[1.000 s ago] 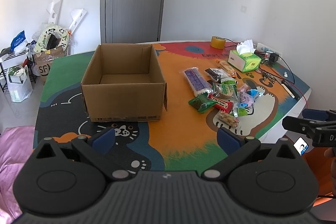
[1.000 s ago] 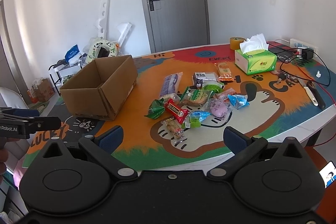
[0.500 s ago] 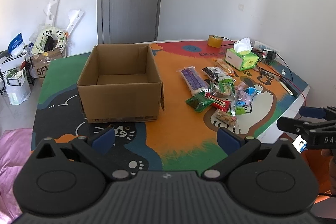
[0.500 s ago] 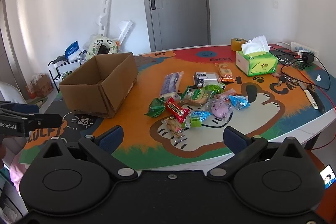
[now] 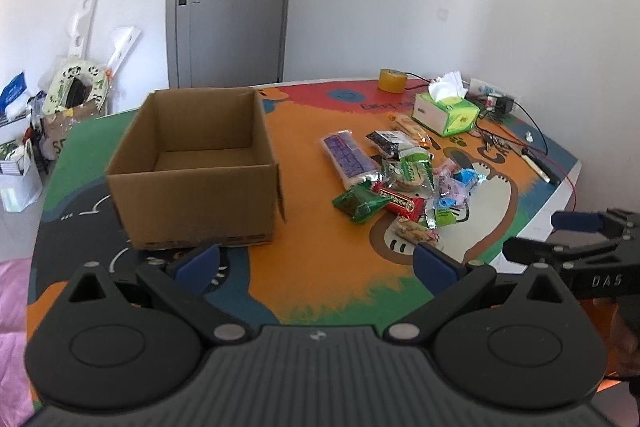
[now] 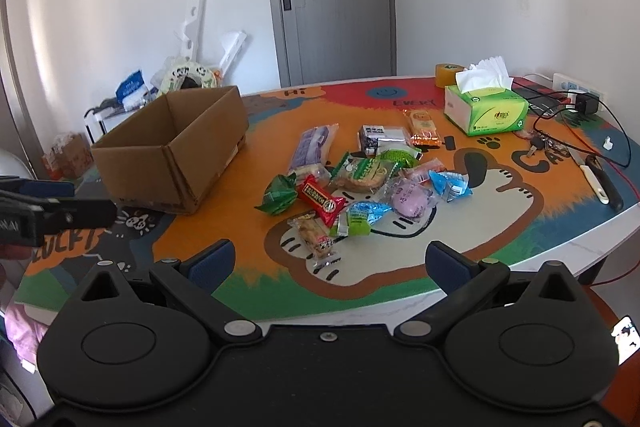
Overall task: Organize snacks
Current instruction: 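Grasp the tan bread-stick snack with the left gripper while the right grasps a blue-green packet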
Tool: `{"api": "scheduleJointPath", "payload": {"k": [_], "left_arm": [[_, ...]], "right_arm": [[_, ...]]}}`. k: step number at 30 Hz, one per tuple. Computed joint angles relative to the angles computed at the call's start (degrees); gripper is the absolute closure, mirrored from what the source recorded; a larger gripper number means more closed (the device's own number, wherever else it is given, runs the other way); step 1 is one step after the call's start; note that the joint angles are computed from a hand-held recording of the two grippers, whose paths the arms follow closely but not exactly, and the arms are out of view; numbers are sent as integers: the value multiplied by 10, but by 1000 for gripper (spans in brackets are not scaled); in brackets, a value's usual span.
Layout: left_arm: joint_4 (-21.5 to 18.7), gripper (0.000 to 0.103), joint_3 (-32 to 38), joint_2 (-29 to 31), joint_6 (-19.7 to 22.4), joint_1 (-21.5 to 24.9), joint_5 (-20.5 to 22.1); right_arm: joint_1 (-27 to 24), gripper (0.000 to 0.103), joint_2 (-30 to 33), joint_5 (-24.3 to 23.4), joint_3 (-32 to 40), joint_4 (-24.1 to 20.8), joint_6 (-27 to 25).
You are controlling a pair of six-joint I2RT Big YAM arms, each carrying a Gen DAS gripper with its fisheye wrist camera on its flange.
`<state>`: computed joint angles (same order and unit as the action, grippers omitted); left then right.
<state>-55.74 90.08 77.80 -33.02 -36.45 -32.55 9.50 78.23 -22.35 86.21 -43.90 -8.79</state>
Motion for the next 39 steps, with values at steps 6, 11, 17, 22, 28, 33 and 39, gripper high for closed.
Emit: {"api": "scheduleJointPath", "payload": {"k": [6, 11, 17, 22, 28, 33, 39], "left_arm": [[19, 1, 12, 31, -4, 12, 32], [35, 1, 22, 55, -10, 19, 51], [51, 3, 34, 83, -10, 26, 72], [75, 5, 40, 105, -7, 27, 79], [101, 17, 48, 129, -12, 33, 99], [103, 28, 70, 156, -11, 36, 109], [105, 32, 91, 183, -11, 39, 112]], "right_arm": [[-15, 0, 12, -5, -8, 42, 26], [-27, 0, 31, -15, -6, 47, 30], [-38, 0, 51, -21, -11, 65, 37], [-47, 2, 67, -33, -9, 82, 49], [-55, 12, 91, -53, 5, 84, 72], [-58, 23, 108, -82, 16, 79, 89], [-58, 24, 122, -92, 24, 87, 103]]}}
